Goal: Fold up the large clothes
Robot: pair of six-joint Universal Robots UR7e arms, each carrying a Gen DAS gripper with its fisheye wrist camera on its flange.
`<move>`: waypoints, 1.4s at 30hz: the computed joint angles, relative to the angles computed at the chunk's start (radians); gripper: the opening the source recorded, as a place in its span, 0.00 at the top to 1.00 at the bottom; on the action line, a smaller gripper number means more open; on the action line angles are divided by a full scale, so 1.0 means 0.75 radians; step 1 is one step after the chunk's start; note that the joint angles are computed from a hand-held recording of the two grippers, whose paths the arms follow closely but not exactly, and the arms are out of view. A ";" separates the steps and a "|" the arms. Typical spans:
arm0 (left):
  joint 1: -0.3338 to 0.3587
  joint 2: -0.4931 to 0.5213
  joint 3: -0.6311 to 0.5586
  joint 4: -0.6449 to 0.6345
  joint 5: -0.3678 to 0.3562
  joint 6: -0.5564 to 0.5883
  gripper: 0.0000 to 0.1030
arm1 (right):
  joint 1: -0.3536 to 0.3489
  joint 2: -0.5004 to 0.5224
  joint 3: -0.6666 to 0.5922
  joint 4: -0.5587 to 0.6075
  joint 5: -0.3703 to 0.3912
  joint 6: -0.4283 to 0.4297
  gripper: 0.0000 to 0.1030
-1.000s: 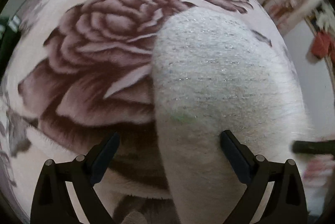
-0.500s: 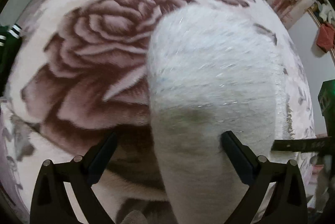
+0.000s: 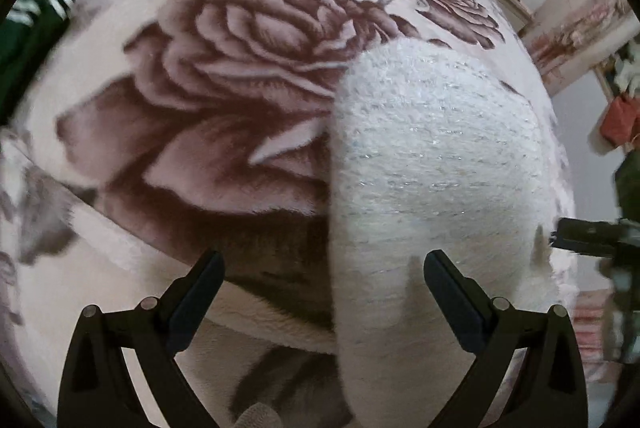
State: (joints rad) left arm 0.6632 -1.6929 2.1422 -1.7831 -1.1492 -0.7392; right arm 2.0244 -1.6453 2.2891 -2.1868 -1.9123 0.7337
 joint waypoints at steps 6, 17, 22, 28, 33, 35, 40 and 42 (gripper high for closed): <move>0.132 0.049 0.054 -0.253 -0.197 0.094 0.01 | -0.415 -0.005 0.213 -0.337 0.355 -0.360 0.06; 0.213 0.068 0.120 -0.571 -0.334 0.178 0.36 | -0.658 0.230 0.206 -0.439 0.712 -0.635 0.00; 0.212 0.073 0.087 -0.572 -0.320 0.181 0.43 | -0.605 0.255 0.296 -0.755 0.775 -0.459 0.36; 0.197 0.132 -0.024 -0.574 -0.300 0.243 0.43 | -0.445 0.261 0.250 -0.878 0.727 -0.285 0.48; 0.235 0.322 -0.231 -0.642 -0.304 0.352 0.43 | -0.432 0.199 0.075 -0.709 0.726 -0.315 0.48; 0.273 0.438 -0.346 -0.681 -0.319 0.425 0.43 | -0.435 0.235 -0.041 -0.659 0.719 -0.359 0.48; 0.399 0.796 -0.722 -0.727 -0.382 0.633 0.43 | -0.477 0.381 -0.395 -0.521 0.645 -0.453 0.48; 0.451 0.948 -0.887 -0.708 -0.390 0.704 0.43 | -0.515 0.493 -0.575 -0.474 0.625 -0.492 0.48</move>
State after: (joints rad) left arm 1.0011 -0.9821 1.4769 -2.3144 -1.4421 -0.2112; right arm 1.6380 -1.2756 1.8579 -2.5425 -1.4439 0.3645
